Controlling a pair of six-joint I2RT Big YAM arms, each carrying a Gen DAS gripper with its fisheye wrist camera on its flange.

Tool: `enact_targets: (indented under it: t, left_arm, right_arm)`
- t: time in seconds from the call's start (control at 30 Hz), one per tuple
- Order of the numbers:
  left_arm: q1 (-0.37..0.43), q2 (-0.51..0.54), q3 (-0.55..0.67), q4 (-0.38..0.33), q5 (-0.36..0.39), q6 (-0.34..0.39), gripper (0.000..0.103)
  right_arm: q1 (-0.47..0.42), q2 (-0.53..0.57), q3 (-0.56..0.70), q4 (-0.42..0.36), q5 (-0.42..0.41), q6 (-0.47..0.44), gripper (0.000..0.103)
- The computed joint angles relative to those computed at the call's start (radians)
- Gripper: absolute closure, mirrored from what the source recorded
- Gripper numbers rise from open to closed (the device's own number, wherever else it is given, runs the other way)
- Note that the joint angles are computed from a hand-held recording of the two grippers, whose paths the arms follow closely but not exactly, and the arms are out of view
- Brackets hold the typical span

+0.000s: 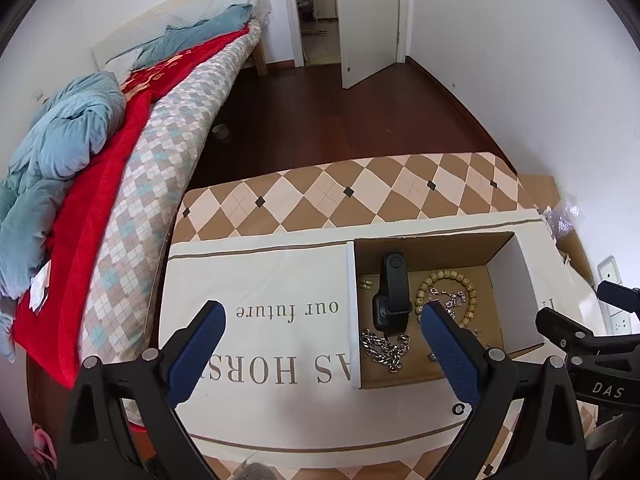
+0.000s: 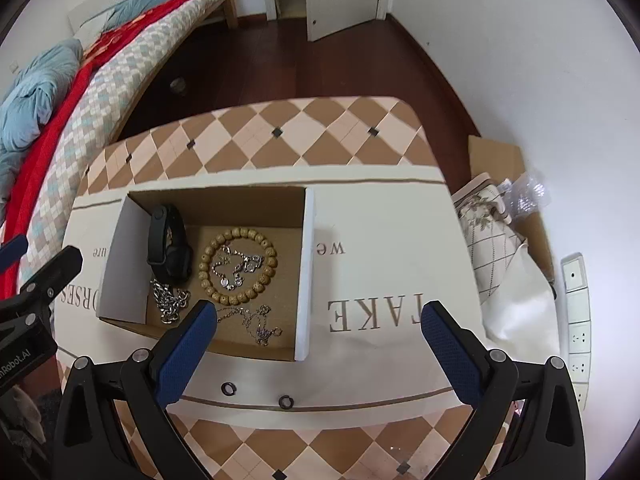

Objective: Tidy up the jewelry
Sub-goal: 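Withdraw the right gripper from the box toward the black rings, then grasp one black ring with the left gripper while the right grasps the other ring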

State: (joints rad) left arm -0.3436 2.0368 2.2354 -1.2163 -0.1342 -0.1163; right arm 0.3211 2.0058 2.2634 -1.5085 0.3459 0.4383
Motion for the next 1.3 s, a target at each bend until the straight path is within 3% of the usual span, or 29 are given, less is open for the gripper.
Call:
enact_targets:
  t: [0.33, 0.97, 1.17, 1.3]
  left_arm:
    - [-0.010, -0.152, -0.169, 0.102, -0.031, -0.040, 0.003]
    - [-0.039, -0.385, -0.369, 0.187, -0.064, -0.048, 0.003]
    - [-0.050, -0.434, -0.416, 0.198, -0.069, -0.058, 0.003]
    - [-0.058, -0.451, -0.448, 0.210, -0.092, -0.071, 0.003]
  right_arm:
    - [0.048, -0.112, -0.110, 0.070, 0.091, 0.006, 0.000]
    - [0.155, -0.300, -0.219, 0.109, 0.208, 0.045, 0.000]
    - [0.177, -0.336, -0.253, 0.111, 0.227, 0.069, 0.000]
    - [0.175, -0.365, -0.293, 0.136, 0.196, 0.078, 0.000]
